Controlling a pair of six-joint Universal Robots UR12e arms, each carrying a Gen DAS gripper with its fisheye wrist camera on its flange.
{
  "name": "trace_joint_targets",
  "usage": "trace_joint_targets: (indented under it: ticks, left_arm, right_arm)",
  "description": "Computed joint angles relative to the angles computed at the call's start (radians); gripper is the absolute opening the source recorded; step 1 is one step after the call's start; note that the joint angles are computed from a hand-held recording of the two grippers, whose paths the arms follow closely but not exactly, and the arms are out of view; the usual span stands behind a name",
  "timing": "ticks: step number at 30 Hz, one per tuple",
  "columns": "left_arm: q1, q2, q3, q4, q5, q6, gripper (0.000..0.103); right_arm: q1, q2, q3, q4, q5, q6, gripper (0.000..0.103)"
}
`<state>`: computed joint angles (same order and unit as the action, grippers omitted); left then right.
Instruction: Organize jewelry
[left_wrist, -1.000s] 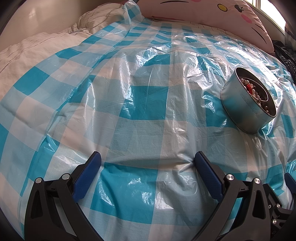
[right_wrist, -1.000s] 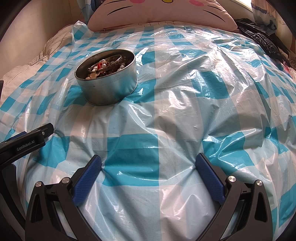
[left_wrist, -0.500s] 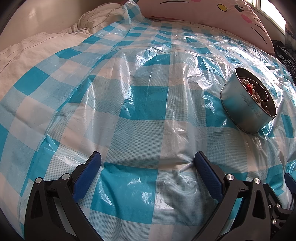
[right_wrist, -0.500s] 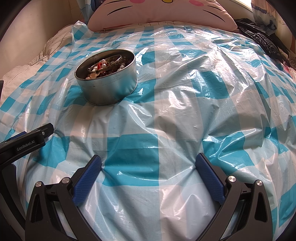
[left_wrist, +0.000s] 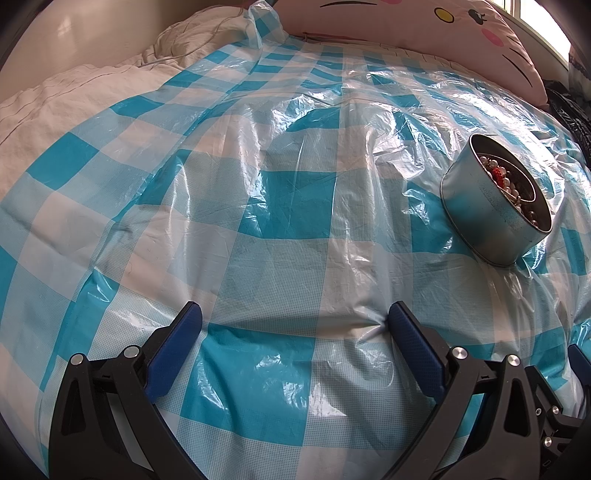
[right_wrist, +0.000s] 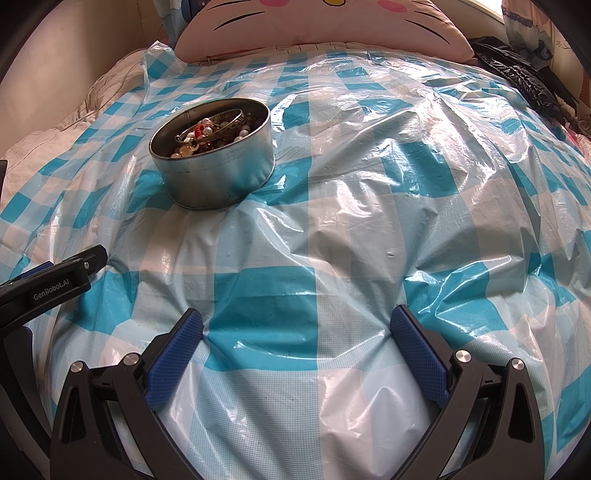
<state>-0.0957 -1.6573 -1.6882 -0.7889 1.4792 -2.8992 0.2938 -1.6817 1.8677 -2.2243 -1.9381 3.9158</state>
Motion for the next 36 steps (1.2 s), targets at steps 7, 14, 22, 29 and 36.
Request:
trace_joint_targets:
  ticks: [7,14,22,29,36]
  left_arm:
    - [0.000,0.000,0.000,0.000,0.000,0.000,0.097]
    - [-0.003,-0.001,0.002,0.003,0.004,-0.001,0.097]
    - [-0.015,-0.007,0.016,-0.014,0.029,0.005,0.097]
    - [0.007,0.036,-0.015,0.042,-0.065,-0.015,0.097]
    - [0.017,0.077,-0.057,0.119,-0.103,0.029,0.097]
  right_arm:
    - [0.000,0.000,0.000,0.000,0.000,0.000,0.097]
    - [0.000,-0.001,0.001,-0.004,-0.001,0.000,0.097]
    - [0.001,0.007,-0.017,0.029,-0.001,0.003,0.097]
    - [-0.043,-0.032,0.025,-0.064,0.115,0.008,0.097]
    - [-0.010,-0.031,0.000,-0.017,0.018,-0.007,0.097]
